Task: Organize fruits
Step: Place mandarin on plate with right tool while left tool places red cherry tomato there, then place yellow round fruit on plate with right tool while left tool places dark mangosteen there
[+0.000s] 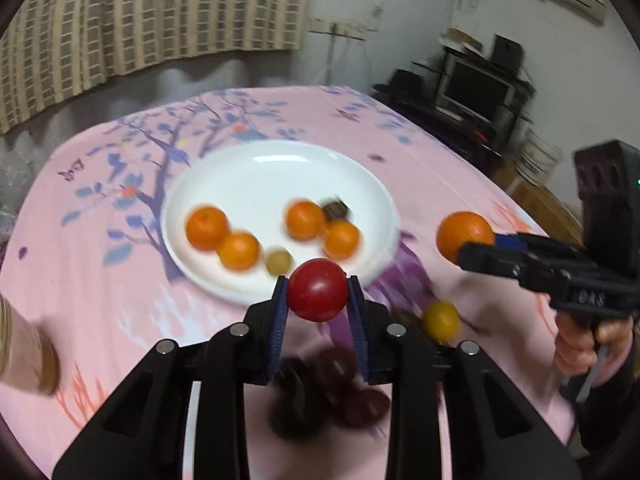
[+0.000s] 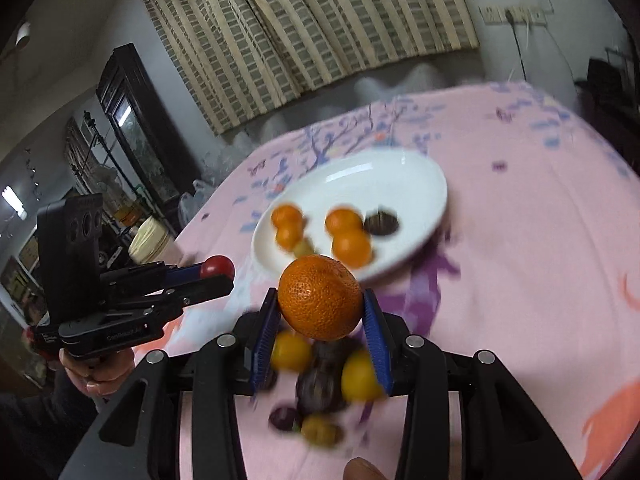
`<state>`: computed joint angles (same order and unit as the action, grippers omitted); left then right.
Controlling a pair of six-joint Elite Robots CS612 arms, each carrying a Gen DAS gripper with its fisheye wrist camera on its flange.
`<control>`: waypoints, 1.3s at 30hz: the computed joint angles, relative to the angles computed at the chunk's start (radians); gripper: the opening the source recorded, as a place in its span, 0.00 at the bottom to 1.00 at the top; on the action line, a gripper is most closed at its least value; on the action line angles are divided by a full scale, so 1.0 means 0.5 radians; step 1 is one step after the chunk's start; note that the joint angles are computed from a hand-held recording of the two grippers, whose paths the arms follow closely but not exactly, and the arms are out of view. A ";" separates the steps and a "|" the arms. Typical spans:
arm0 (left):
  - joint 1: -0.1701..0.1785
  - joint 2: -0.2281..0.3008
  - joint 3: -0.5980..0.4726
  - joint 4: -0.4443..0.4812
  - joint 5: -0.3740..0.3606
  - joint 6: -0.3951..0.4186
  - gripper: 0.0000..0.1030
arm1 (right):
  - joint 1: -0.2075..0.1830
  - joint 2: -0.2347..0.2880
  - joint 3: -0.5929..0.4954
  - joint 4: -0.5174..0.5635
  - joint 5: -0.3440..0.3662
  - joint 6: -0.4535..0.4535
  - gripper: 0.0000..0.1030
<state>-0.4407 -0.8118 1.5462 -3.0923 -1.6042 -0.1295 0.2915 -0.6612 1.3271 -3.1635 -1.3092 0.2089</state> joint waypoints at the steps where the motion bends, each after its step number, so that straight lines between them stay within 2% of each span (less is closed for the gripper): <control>1: 0.009 0.040 -0.076 0.045 0.028 -0.022 0.28 | 0.005 0.030 -0.070 0.061 -0.039 -0.016 0.40; 6: 0.048 0.204 -0.396 0.335 0.116 -0.133 0.28 | 0.033 0.210 -0.461 0.426 -0.245 -0.165 0.41; 9: 0.069 0.258 -0.498 0.441 0.067 -0.179 0.28 | 0.025 0.267 -0.563 0.513 -0.230 -0.158 0.41; 10: 0.069 0.263 -0.503 0.452 0.077 -0.178 0.30 | 0.030 0.279 -0.583 0.531 -0.244 -0.151 0.42; 11: 0.067 0.265 -0.496 0.447 0.094 -0.185 0.37 | 0.032 0.283 -0.587 0.533 -0.264 -0.143 0.44; 12: 0.066 0.262 -0.480 0.414 0.098 -0.193 0.52 | 0.033 0.279 -0.576 0.517 -0.268 -0.138 0.47; 13: 0.065 0.260 -0.459 0.367 0.096 -0.194 0.61 | 0.036 0.274 -0.565 0.507 -0.276 -0.136 0.52; 16: 0.038 0.214 -0.386 0.286 0.212 -0.181 0.70 | 0.043 0.234 -0.492 0.409 -0.287 -0.133 0.52; 22: 0.014 0.078 -0.155 0.068 0.247 -0.230 0.84 | 0.049 0.124 -0.273 0.203 -0.327 -0.116 0.57; 25: -0.001 0.014 -0.017 -0.020 0.275 -0.247 0.86 | 0.037 0.063 -0.131 0.127 -0.293 -0.078 0.57; 29: -0.031 -0.034 0.183 -0.166 0.443 -0.319 0.87 | 0.036 0.008 0.026 0.089 -0.317 -0.073 0.57; 33: -0.012 -0.066 0.281 -0.104 0.433 -0.426 0.87 | 0.027 -0.018 0.104 0.141 -0.244 -0.046 0.57; 39: 0.008 -0.100 0.362 -0.208 0.443 -0.495 0.87 | 0.034 -0.028 0.137 0.227 -0.219 -0.060 0.57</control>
